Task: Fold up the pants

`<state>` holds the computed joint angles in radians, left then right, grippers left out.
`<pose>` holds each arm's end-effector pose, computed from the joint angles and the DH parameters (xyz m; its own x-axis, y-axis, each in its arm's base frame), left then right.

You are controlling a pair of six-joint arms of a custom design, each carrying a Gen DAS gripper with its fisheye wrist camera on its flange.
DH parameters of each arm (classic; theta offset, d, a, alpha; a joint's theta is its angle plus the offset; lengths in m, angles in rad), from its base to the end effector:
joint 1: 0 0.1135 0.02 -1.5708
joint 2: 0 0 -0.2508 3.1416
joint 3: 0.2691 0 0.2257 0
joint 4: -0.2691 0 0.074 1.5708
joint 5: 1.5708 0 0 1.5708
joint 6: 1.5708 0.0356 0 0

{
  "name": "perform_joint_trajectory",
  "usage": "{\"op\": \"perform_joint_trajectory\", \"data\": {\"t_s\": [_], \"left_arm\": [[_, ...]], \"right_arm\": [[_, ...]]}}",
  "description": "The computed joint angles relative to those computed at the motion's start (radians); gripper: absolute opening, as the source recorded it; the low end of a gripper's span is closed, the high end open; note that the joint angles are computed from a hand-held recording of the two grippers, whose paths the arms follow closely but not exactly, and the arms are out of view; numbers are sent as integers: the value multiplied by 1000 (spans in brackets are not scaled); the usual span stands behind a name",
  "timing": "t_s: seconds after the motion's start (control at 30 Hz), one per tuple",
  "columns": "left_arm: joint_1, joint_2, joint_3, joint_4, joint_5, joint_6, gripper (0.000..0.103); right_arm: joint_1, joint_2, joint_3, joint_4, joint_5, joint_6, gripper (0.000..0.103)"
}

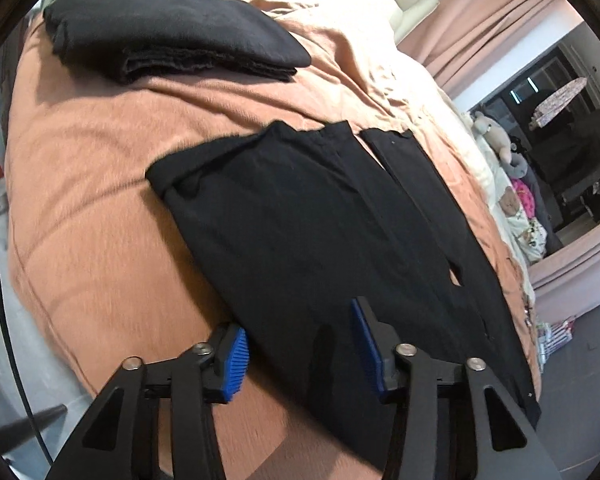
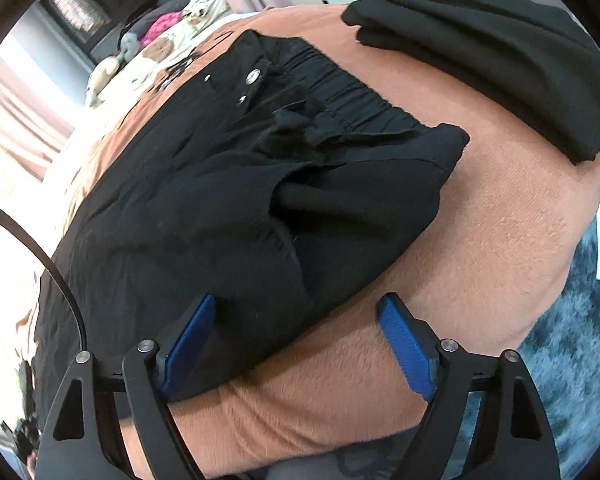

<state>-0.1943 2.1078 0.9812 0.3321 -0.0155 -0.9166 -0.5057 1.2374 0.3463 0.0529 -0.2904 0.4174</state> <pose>0.3659 -0.0714 0.0801 -0.5708 -0.6963 -0.4351 -0.4445 0.7076 -0.5493 0.1744 -0.0849 0.1386 -0.4743 0.7066 -0.5251 0.5348 0.7050 0.4657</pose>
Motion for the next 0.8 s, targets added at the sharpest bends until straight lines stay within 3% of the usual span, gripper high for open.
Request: {"op": "perform_joint_trajectory", "data": {"t_s": [0.03, 0.1, 0.17, 0.3, 0.37, 0.47, 0.57, 0.8], "left_arm": [[6, 7, 22, -26, -4, 11, 26], [18, 24, 60, -62, -1, 26, 9], [31, 33, 70, -59, 18, 30, 7], [20, 16, 107, -96, -7, 77, 6], [20, -1, 112, -95, -7, 87, 6], [23, -4, 156, -120, -2, 95, 5], [16, -18, 201, -154, -10, 107, 3], [0, -39, 343, -266, -44, 138, 2]], "right_arm": [[-5, 21, 3, 23, -3, 9, 79], [-20, 42, 4, 62, -20, 26, 72], [-45, 68, 0, 107, -75, 33, 61], [-90, 133, -2, 185, -145, 49, 50], [-112, 152, -6, 213, -170, 48, 32], [-159, 154, -21, 261, -247, 34, 17], [-201, 126, -31, 284, -319, 23, 10], [-282, -16, -22, 237, -438, 14, 6]]}}
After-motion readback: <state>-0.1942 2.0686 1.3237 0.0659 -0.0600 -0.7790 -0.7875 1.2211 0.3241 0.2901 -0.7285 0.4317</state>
